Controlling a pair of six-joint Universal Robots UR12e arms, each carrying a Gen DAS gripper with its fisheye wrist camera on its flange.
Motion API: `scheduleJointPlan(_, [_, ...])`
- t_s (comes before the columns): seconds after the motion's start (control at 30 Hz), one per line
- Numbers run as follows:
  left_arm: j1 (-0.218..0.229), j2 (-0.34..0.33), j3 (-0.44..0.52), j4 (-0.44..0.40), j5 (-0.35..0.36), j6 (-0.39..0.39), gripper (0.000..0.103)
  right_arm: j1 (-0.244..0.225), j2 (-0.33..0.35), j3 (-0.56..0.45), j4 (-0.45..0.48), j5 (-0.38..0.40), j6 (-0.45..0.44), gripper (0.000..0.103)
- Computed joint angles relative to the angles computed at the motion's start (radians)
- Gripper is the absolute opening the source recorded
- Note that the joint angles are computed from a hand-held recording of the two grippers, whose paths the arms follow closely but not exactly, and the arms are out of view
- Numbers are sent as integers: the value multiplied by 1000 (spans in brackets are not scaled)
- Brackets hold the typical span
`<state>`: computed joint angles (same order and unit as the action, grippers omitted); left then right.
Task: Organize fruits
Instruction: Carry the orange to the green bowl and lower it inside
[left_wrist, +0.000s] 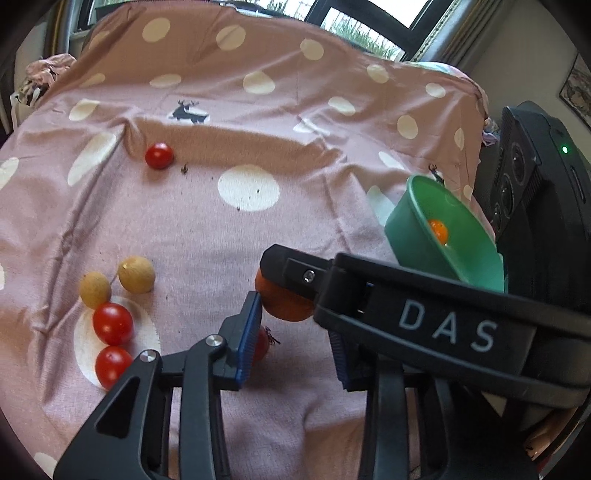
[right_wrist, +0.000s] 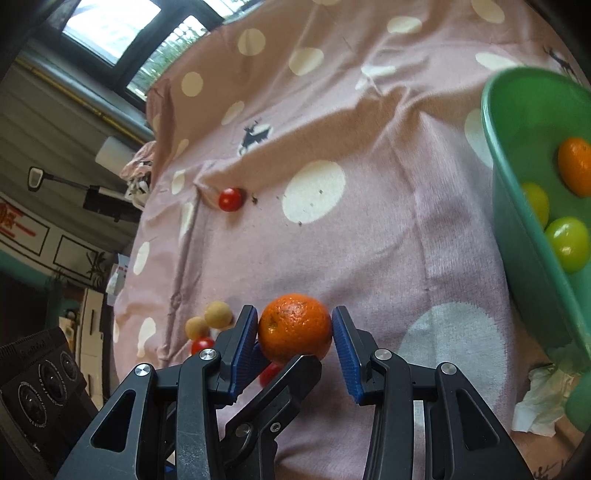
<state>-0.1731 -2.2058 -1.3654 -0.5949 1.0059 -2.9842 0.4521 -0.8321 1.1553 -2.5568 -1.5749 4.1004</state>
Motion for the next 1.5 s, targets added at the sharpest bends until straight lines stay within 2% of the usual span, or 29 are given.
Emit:
scheduleJointPlan(0.3, [-3, 33, -45, 182, -20, -8, 33, 19, -27, 21, -99, -84, -54, 45])
scheduleJointPlan(0.5, [-18, 40, -47, 228, -48, 21, 33, 23, -61, 66, -168, -154, -57, 45])
scheduleJointPlan(0.7, [-36, 32, -29, 224, -110, 76, 33, 24, -105, 132, -214, -244, -23, 45])
scheduleJointPlan(0.93, [-64, 18, 4, 157, -167, 159, 33, 22, -148, 201, -238, -328, 48, 45])
scheduleJointPlan(1.07, [-81, 4, 29, 86, -201, 200, 33, 21, -178, 243, -206, -377, 109, 45])
scheduleJointPlan(1.27, [-101, -12, 71, -38, -223, 284, 33, 12, -208, 290, -178, -402, 196, 45])
scheduleJointPlan(1.5, [-112, -29, 109, -143, -238, 342, 33, 7, -226, 311, -122, -418, 270, 45])
